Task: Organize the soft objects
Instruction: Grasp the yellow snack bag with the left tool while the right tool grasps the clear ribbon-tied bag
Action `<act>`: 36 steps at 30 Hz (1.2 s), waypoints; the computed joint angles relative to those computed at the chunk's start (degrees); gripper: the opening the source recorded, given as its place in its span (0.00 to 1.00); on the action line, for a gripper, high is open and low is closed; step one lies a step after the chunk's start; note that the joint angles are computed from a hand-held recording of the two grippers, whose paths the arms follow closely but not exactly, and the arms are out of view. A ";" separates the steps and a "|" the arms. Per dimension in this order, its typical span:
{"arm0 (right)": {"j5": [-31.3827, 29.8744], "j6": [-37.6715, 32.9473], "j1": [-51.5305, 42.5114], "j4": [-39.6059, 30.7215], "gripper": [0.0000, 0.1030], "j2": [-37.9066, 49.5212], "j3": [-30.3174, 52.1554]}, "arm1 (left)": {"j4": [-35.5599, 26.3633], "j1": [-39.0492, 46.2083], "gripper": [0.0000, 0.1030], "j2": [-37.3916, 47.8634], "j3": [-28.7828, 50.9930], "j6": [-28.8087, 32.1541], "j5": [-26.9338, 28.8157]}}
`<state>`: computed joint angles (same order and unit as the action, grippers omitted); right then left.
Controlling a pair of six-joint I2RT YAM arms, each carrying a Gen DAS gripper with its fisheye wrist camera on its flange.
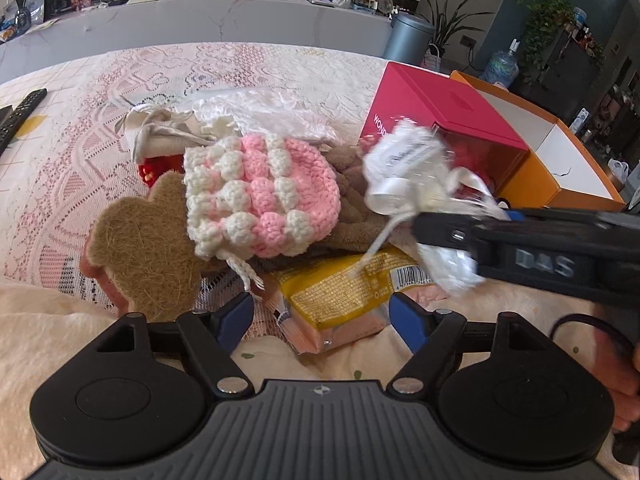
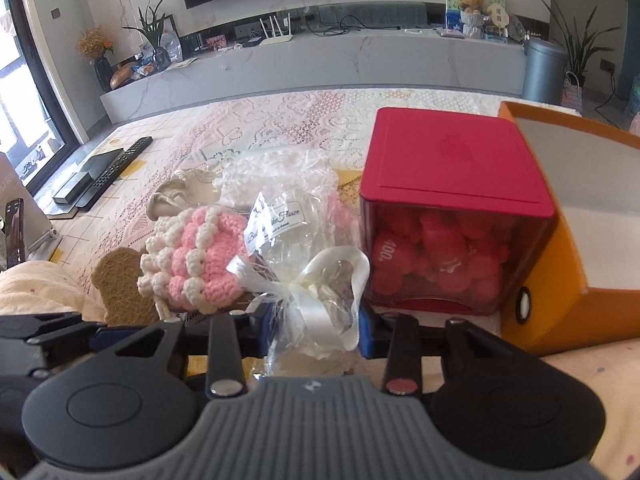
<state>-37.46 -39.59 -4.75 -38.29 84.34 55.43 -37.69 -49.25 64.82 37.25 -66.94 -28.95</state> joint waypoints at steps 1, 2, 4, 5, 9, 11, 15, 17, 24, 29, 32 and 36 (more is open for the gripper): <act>-0.62 -1.76 -1.67 -1.47 0.37 -0.29 0.17 | 0.45 0.18 0.89 0.47 -0.03 -0.14 0.23; -0.88 -3.11 -3.28 -2.21 0.37 -0.69 -0.13 | 1.00 0.41 0.90 1.02 -0.08 -0.12 0.47; -0.97 -4.65 -6.13 -2.51 0.37 -0.89 -0.84 | 1.80 0.96 0.90 2.92 0.19 -0.18 0.90; -1.13 -5.29 -7.38 -2.94 0.37 -0.15 -0.68 | 1.95 1.29 0.90 4.06 0.48 -0.13 1.13; -1.30 -4.24 -8.84 -3.67 0.37 4.34 0.68 | 3.29 2.03 0.90 7.89 1.61 0.86 1.99; -1.58 -3.60 -8.84 -3.60 0.37 5.50 0.97 | 5.16 2.78 0.90 8.81 1.18 0.76 3.05; -1.75 -4.43 -8.60 -2.54 0.37 5.31 -0.19 | 6.47 3.64 0.85 10.12 1.30 1.01 4.13; -1.93 -4.67 -8.55 -2.12 0.37 5.20 -0.61 | 6.56 3.50 0.78 10.34 1.30 0.95 3.77; -2.40 -4.55 -8.81 -2.34 0.37 5.27 -0.67 | 3.13 -0.58 0.42 11.00 2.67 -3.66 -0.82; -3.01 -4.92 -9.50 -2.54 0.37 5.06 -0.76 | 1.04 -3.23 0.32 10.45 3.38 -6.31 -3.62; -3.53 -5.02 -9.89 -2.63 0.37 4.36 -1.04 | -0.84 -5.55 0.27 9.85 3.98 -8.83 -5.99; -4.87 -5.85 -11.00 -3.89 0.37 3.12 -0.89 | -4.74 -7.99 0.24 9.48 5.81 -11.92 -9.00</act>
